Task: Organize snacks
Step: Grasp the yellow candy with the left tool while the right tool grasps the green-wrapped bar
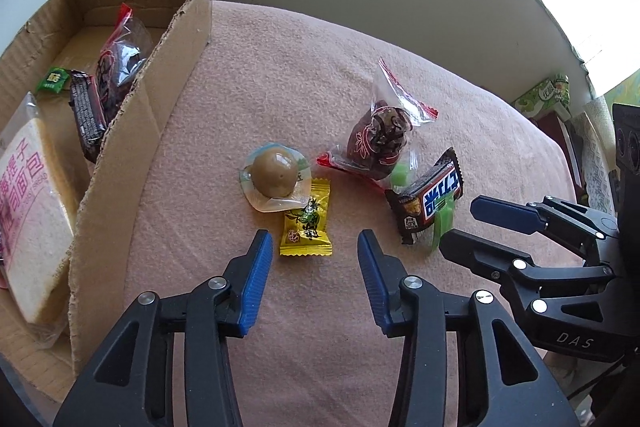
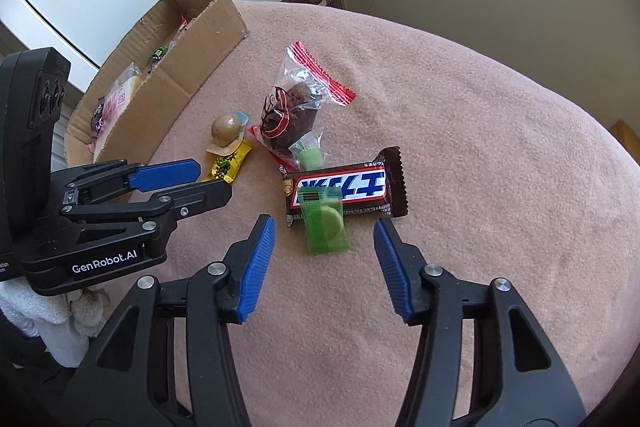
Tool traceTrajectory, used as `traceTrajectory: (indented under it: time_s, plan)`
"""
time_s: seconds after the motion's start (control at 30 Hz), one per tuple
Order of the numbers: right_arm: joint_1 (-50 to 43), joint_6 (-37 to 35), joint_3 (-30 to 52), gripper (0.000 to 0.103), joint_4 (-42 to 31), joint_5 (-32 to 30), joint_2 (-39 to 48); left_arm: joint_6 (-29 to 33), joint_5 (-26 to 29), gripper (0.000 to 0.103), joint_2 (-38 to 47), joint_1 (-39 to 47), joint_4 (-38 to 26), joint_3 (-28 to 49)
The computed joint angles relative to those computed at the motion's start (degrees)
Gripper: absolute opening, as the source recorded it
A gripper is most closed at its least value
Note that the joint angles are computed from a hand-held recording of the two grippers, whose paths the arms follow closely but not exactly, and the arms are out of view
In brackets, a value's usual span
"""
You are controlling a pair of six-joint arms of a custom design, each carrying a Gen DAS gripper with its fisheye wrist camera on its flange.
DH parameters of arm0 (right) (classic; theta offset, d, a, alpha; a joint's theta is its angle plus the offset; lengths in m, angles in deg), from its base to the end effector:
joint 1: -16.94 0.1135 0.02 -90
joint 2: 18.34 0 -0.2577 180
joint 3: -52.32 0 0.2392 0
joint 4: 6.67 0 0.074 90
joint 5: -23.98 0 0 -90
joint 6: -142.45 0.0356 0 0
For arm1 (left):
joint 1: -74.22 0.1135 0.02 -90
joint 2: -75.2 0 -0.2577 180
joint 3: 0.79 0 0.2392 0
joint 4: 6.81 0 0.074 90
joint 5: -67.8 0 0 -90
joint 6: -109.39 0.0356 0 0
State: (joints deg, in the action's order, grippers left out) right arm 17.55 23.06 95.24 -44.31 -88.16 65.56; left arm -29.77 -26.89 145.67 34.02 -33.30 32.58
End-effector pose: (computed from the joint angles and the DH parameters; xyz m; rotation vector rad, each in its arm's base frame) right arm 0.1942 0.0155 0.1080 -0.7826 2.7084 0.4644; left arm 0.1343 -0.1097 0.1140 -0.2397 2.7230 -0.3714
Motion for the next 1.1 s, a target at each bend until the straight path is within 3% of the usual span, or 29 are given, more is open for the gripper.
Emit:
traceTrajectory:
  time_s: [0.13, 0.3, 0.4, 0.53, 0.63, 0.67, 0.83, 1.1]
  plan:
    - [1.1, 0.7, 0.4, 0.046, 1.72, 0.82, 2.91, 1.05, -0.05, 0.035, 4.2, 0.34, 2.56, 0.92]
    - [1.54, 1.09, 0.65, 0.045, 3.14, 1.54, 5.06, 1.82, -0.56, 0.033, 7.38, 0.74, 4.46, 1.76]
    - [1.84, 1.34, 1.05, 0.045, 3.26, 1.49, 6.08, 1.25, -2.36, 0.027, 9.79, -0.54, 5.38, 2.63]
    - [3.0, 1.83, 1.25, 0.032, 3.44, 2.04, 7.29, 0.98, -3.86, 0.024, 10.66, -1.62, 6.24, 2.54]
    - [3.76, 2.45, 1.08, 0.029, 3.93, 2.48, 7.35, 1.51, -3.89, 0.024, 10.9, -1.57, 6.84, 2.46]
    - [3.99, 2.82, 1.09, 0.025, 4.03, 2.57, 7.42, 1.61, -3.83, 0.024, 10.81, -1.46, 7.22, 2.25]
    - [5.26, 4.15, 0.66, 0.025, 4.84, 2.97, 7.24, 1.82, -3.45, 0.024, 7.88, -1.3, 7.77, -0.07]
    - [1.54, 1.4, -2.1, 0.025, 1.77, 1.68, 1.99, 0.09, -3.28, 0.024, -1.64, -3.46, 2.68, -3.28]
